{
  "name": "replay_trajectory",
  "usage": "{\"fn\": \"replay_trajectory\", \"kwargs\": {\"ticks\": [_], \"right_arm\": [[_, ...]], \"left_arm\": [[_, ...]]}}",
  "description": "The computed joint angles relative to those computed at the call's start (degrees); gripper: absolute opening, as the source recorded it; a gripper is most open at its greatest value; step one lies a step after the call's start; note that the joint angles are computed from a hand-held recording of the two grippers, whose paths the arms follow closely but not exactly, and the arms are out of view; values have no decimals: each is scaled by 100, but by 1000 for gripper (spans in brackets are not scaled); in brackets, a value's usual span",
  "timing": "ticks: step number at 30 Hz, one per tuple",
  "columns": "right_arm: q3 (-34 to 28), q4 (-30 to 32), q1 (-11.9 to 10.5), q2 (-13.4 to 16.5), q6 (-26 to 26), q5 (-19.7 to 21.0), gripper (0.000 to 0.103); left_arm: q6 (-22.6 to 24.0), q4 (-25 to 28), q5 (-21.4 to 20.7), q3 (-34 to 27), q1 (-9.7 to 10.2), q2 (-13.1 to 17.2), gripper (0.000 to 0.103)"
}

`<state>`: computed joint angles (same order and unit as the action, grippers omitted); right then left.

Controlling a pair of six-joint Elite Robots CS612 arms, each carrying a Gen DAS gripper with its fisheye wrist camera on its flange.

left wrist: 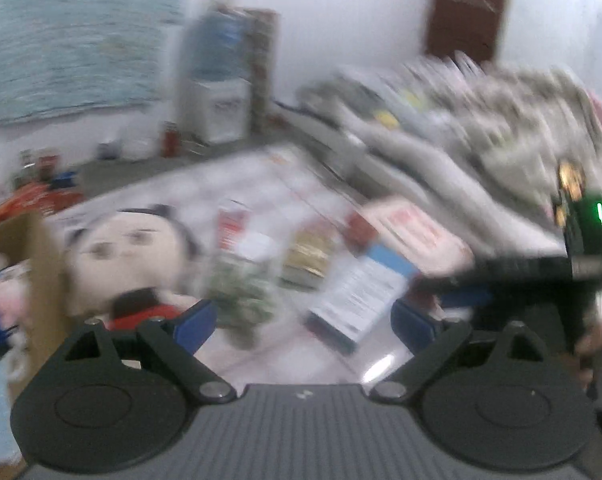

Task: Organize soft objects
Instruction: 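Move both grippers back over the items on the bed, then grasp the blue bandage box with the left gripper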

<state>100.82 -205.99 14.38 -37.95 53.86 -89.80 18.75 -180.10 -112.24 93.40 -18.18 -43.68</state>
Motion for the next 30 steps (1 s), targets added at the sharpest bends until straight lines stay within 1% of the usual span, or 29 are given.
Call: {"fn": "replay_trajectory", "kwargs": {"ticks": [2, 4, 6, 7, 9, 11, 15, 18, 20, 22, 24, 26, 28, 30], "right_arm": [[9, -115, -73, 80, 226, 95, 82], [2, -231, -132, 164, 392, 172, 82], [2, -406, -200, 258, 584, 272, 80], [-9, -488, -227, 305, 685, 333, 77], [-50, -639, -285, 408, 872, 484, 73], [-111, -781, -344, 522, 1058, 644, 70], [-199, -1036, -436, 699, 1356, 891, 69], [-259, -1116, -452, 777, 1403, 922, 69], [-296, -1178, -467, 824, 1442, 954, 70], [-317, -1262, -484, 863, 1477, 967, 70], [-345, -1382, -509, 918, 1559, 1014, 70], [-365, -1501, -530, 971, 1648, 1057, 70], [-404, -1587, -545, 1025, 1764, 1090, 70], [-441, -1653, -548, 1057, 1827, 1101, 70]], "left_arm": [[405, 183, -9, -132, -130, 143, 95], [698, 396, 87, -234, -257, 239, 95], [1002, 496, 125, -301, -356, 338, 95], [1147, 534, 185, -333, -404, 386, 95], [1428, 627, 385, -421, -533, 494, 94], [1730, 694, 553, -472, -622, 576, 92], [2150, 693, 962, -558, -798, 729, 91], [2237, 717, 1205, -646, -888, 841, 88], [2153, 761, 1350, -707, -919, 905, 88], [2025, 690, 1350, -746, -917, 943, 86], [1920, 663, 1433, -775, -926, 955, 73], [1887, 563, 1517, -787, -933, 970, 67], [1881, 520, 1479, -786, -917, 956, 58], [1859, 505, 1373, -787, -895, 932, 47]]}}
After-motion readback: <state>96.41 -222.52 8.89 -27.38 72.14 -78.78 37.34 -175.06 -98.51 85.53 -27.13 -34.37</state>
